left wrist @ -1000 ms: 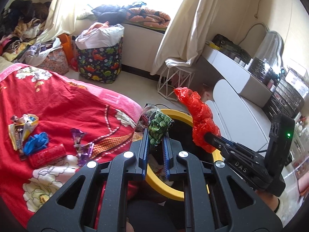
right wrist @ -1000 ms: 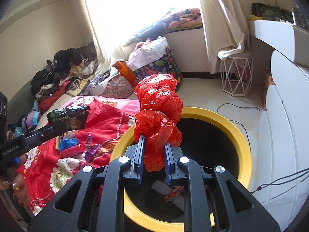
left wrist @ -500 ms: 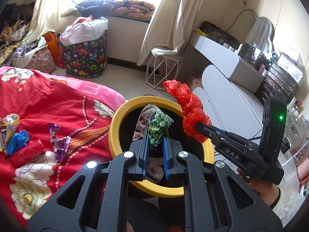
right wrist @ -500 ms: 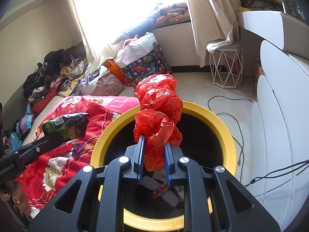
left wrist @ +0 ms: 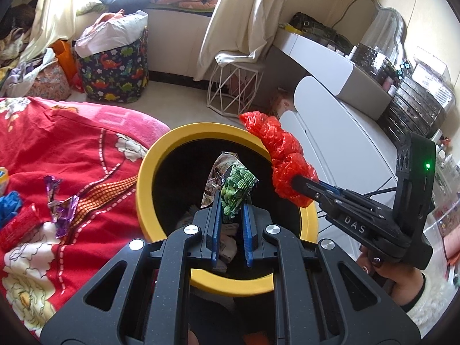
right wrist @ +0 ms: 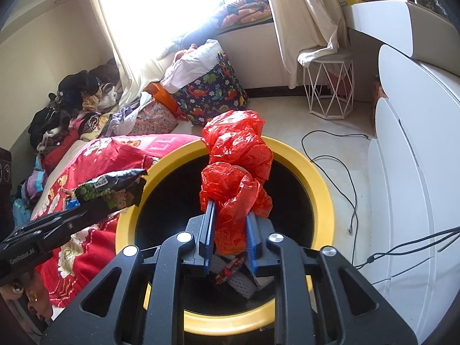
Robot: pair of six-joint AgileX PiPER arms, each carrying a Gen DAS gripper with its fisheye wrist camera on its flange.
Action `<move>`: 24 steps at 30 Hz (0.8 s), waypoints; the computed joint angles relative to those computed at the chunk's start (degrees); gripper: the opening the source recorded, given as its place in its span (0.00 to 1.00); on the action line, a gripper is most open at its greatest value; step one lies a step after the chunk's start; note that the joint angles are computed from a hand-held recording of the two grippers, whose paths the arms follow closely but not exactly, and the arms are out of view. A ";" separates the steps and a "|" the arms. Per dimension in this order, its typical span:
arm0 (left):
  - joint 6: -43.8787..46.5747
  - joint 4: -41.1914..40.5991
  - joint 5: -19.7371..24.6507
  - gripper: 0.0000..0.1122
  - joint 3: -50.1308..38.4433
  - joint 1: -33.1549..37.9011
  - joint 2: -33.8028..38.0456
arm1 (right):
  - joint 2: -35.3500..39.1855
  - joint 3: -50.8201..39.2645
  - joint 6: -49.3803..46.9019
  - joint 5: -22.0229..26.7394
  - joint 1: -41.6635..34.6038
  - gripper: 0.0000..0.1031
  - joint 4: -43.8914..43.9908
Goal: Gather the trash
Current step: 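Open left tool over bin while right tool opens, dropping both bags inside, then withdraw both open tools from the bin back over the bed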
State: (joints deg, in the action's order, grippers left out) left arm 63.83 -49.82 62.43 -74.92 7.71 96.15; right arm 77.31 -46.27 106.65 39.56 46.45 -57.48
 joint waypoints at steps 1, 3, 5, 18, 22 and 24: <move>-0.50 0.23 -0.32 0.16 -0.14 -0.30 0.20 | -0.01 0.11 -0.09 0.25 -0.10 0.21 0.58; -2.07 -0.18 -0.02 0.50 -0.87 0.05 1.02 | -0.50 0.78 1.47 1.05 0.12 0.39 0.43; -2.81 -1.00 -0.17 0.64 -1.03 0.83 1.19 | -1.08 1.55 3.48 1.23 0.24 0.45 -0.40; -1.04 -3.72 -4.62 0.82 0.34 7.73 -1.21 | 0.75 -1.59 5.99 3.32 3.69 0.66 -3.90; -0.57 -4.63 -5.63 0.82 -0.63 9.98 -1.11 | 2.42 -4.10 5.18 3.88 5.04 0.69 -4.69; -0.53 -4.90 -5.98 0.82 -1.16 10.85 -0.97 | 3.56 -5.63 4.66 3.91 5.89 0.69 -5.05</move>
State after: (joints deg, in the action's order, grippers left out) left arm 63.29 -54.73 56.45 -76.07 18.56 95.17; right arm 80.87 -51.89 111.31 43.47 52.35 -62.52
